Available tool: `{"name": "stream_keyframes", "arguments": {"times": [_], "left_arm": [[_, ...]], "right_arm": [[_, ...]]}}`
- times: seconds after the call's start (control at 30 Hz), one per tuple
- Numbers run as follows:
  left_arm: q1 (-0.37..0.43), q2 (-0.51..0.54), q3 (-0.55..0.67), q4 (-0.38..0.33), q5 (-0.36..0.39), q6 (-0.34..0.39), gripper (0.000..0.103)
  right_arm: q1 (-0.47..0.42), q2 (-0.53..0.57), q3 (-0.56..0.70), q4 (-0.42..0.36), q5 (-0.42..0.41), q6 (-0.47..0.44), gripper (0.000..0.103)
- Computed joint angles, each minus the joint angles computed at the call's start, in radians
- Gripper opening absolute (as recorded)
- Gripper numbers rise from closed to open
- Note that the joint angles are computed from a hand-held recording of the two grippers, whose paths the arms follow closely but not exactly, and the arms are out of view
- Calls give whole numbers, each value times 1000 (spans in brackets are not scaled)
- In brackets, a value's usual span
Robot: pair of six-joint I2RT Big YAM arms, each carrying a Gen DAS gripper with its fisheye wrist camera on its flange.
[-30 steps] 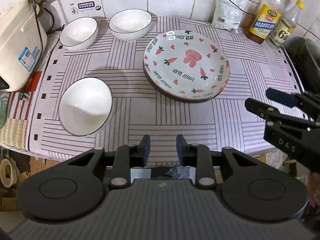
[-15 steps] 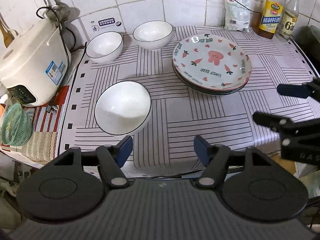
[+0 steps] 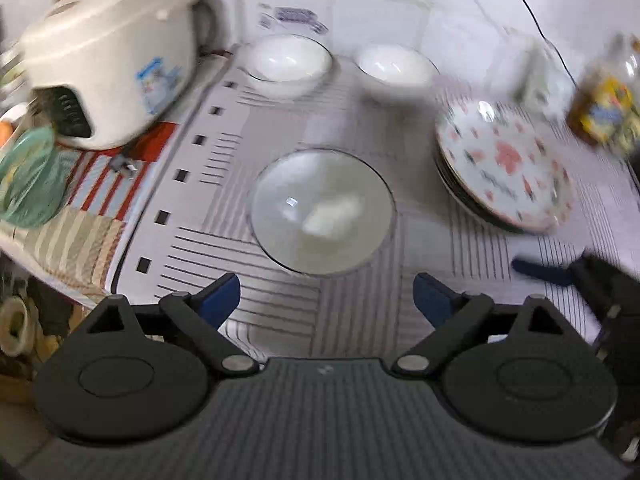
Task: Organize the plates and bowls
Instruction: 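Withdraw the right gripper and move both grippers toward the large white bowl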
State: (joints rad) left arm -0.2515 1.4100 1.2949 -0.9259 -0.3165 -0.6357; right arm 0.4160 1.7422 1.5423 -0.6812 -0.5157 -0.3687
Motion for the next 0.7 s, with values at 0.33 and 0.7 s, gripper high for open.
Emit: {"name": "stream_keyframes", "arguments": {"times": [0.33,0.7], "left_arm": [[103,-7,-119,184,77,-150,88],[147,58,-120,238,145,-107,28]], "right_arm": [[84,106,53,48,-63,-25,90],[133,205,112,154,-6,74,90]]}}
